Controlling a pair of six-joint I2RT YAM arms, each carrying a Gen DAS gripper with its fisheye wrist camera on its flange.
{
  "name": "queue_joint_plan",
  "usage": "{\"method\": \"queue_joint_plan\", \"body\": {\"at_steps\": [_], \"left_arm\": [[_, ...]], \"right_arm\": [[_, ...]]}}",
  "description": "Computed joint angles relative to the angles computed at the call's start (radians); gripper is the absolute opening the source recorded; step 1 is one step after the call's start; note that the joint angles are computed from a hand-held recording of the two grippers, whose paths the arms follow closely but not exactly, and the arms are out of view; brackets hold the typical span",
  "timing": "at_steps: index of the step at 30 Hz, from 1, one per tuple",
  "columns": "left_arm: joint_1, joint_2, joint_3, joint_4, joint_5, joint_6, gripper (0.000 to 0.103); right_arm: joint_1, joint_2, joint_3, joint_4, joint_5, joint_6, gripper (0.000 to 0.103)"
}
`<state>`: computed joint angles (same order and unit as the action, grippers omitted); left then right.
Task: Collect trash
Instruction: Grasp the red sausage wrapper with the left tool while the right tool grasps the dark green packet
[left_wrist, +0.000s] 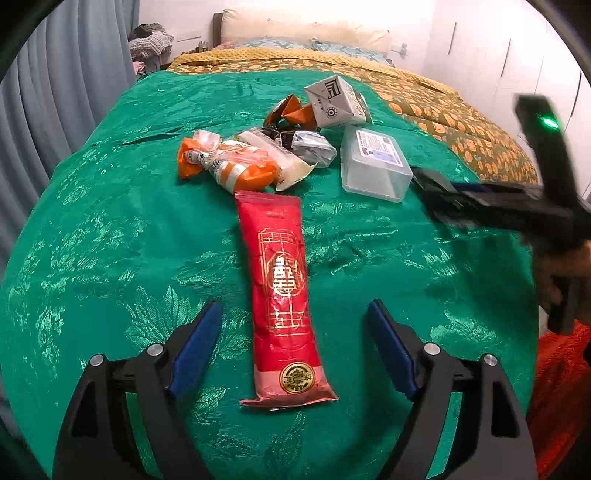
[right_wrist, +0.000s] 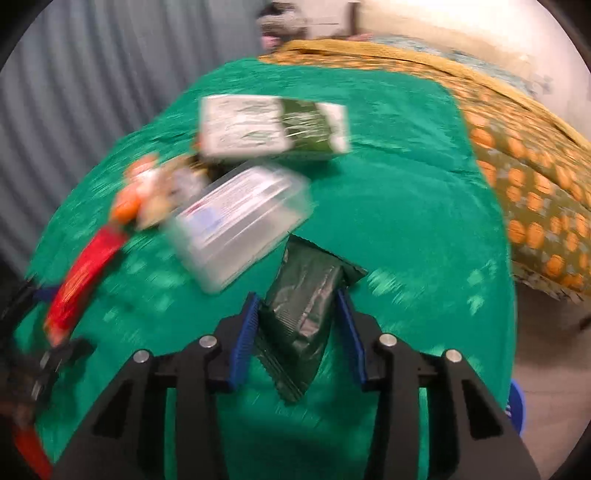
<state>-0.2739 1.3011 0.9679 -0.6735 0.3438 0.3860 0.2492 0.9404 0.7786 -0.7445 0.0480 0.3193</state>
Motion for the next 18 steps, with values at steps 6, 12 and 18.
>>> {"method": "queue_joint_plan", "body": {"at_steps": [6,12,18], "left_arm": [[0.01,-0.003,0.015,-0.04,-0.046,0.03,0.082],[0.035,0.001,0.028,-0.062,-0.045,0.026,0.082],[0.019,-0.02,0.011,-0.054,-0.065,0.017,0.082]], "right_arm": [[0.258,-0.133,-0.012,-0.145,0.005,-0.002,0.041],[0.332,-0.166,-0.044,-0.173,0.081,0.091,0.059],[0.285,-0.141,-0.025,-0.172,0.052,0.201,0.065]]}}
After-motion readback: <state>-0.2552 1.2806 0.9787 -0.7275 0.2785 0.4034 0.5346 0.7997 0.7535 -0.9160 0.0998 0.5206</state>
